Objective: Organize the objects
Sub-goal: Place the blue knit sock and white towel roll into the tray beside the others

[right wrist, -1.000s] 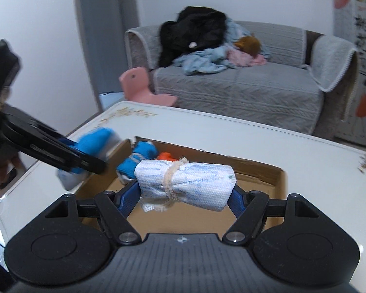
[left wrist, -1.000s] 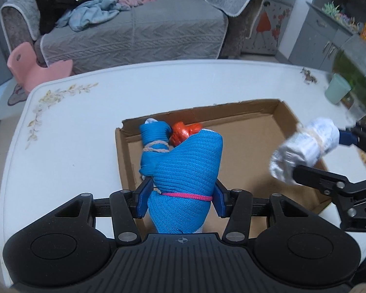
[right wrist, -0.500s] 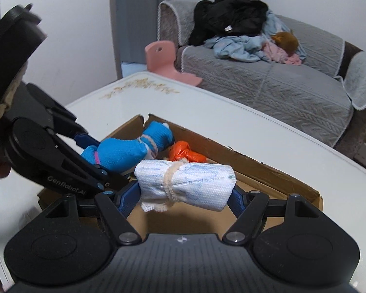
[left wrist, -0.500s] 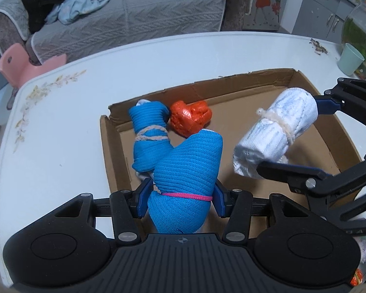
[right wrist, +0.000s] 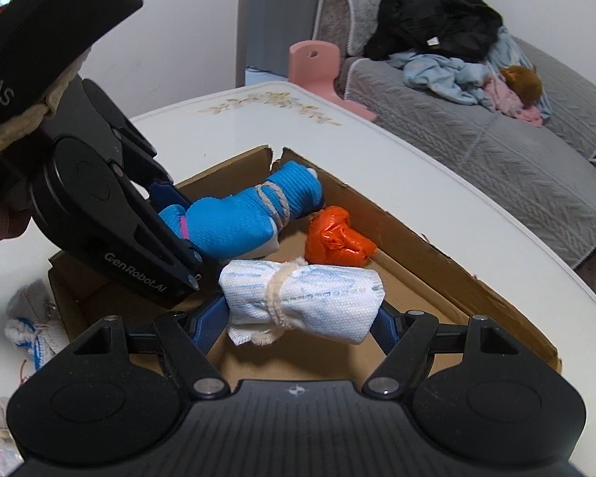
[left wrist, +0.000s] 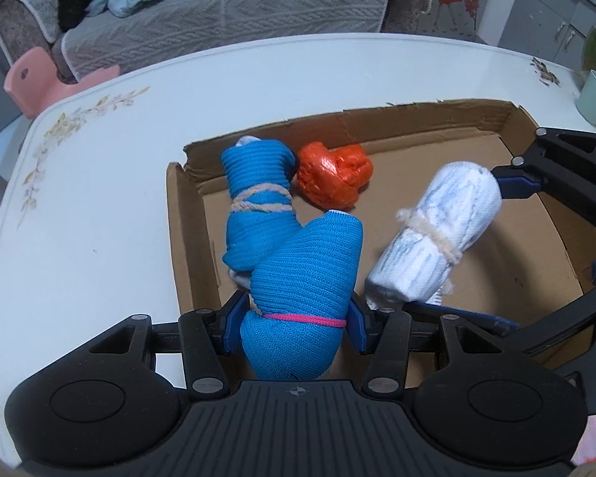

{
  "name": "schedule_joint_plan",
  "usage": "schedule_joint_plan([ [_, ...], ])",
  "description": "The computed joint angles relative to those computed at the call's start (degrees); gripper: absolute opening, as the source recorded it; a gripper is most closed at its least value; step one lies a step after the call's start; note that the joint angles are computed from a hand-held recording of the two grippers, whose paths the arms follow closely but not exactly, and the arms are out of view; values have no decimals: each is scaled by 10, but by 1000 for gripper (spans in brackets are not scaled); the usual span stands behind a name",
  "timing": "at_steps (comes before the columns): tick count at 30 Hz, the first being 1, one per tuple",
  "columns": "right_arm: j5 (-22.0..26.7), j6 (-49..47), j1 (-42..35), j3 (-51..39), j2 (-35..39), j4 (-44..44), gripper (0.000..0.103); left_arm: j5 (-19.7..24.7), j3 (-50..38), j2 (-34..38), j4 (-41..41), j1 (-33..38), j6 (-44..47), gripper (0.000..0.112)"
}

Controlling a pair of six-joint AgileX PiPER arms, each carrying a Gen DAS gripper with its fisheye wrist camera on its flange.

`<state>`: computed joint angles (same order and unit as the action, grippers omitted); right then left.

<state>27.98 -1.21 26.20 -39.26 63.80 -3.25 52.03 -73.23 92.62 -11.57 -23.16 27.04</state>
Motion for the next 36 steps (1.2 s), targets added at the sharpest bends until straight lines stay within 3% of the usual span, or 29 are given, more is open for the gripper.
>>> schedule_joint_plan([
  [9,-28,-119,-24,2,37,78,72,-15,-4,19,11,-5,-33,59],
  [13,-38,-77,-11,9,36,50,75,-22,1,12,17,-7,-41,64],
  [21,-14,-45,1,10,16,21,92,-23,8,-12,35,-21,-47,80],
  [27,-27,-41,6,9,16,23,92,8,-14,-24,51,-22,-65,85],
  [34,-53,-115,-3,11,25,103,92,53,-46,-44,88,-9,-73,86],
  [36,-63,-82,12,7,38,80,93,64,-55,-47,84,1,-66,86],
])
